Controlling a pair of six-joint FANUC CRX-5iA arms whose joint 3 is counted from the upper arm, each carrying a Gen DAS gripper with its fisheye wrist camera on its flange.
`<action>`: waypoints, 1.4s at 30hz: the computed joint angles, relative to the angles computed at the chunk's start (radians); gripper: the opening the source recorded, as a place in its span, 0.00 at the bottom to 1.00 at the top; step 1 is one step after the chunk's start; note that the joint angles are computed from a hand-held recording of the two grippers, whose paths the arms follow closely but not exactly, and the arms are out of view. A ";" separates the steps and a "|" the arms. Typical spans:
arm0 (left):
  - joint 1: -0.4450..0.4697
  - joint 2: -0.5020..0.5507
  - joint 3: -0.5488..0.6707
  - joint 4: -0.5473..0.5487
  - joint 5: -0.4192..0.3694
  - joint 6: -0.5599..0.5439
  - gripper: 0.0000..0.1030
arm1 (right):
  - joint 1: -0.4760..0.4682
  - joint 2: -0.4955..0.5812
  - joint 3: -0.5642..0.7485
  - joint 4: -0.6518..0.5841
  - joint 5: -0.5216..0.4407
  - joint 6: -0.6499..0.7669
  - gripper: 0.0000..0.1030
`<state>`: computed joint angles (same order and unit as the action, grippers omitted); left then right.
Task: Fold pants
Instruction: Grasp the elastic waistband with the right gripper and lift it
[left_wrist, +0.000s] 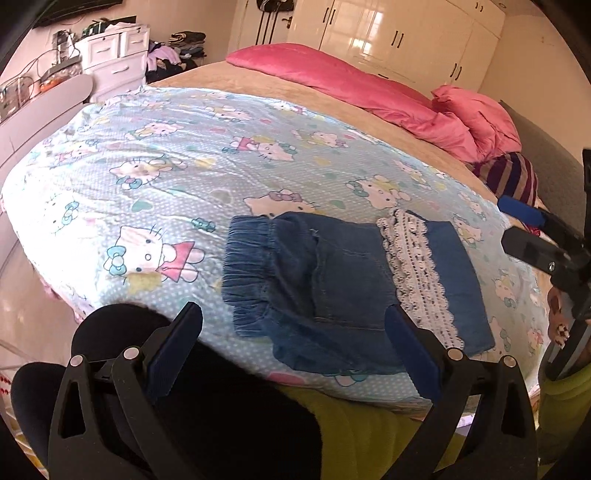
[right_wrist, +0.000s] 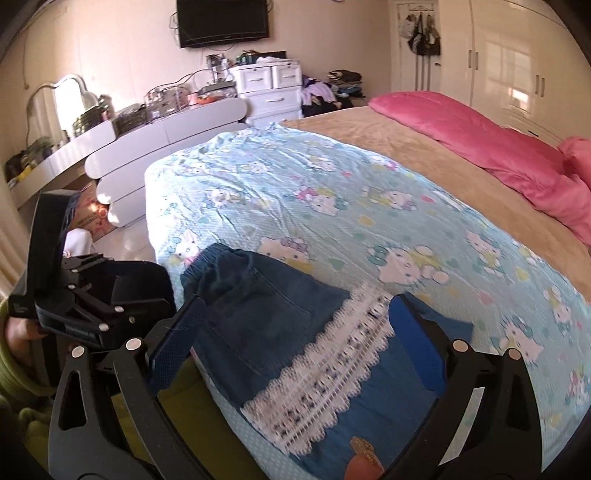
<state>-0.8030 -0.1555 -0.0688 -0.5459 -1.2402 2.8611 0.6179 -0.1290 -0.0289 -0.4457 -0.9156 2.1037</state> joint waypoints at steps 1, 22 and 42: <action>0.004 -0.001 -0.004 0.002 -0.001 -0.001 0.96 | 0.011 0.013 0.009 0.009 -0.002 -0.004 0.91; 0.184 -0.083 -0.227 0.171 0.268 -0.108 0.94 | 0.145 0.366 0.319 0.047 -0.244 0.101 0.91; 0.290 -0.083 -0.329 0.311 0.456 -0.251 0.58 | 0.157 0.594 0.547 -0.076 -0.509 0.232 0.39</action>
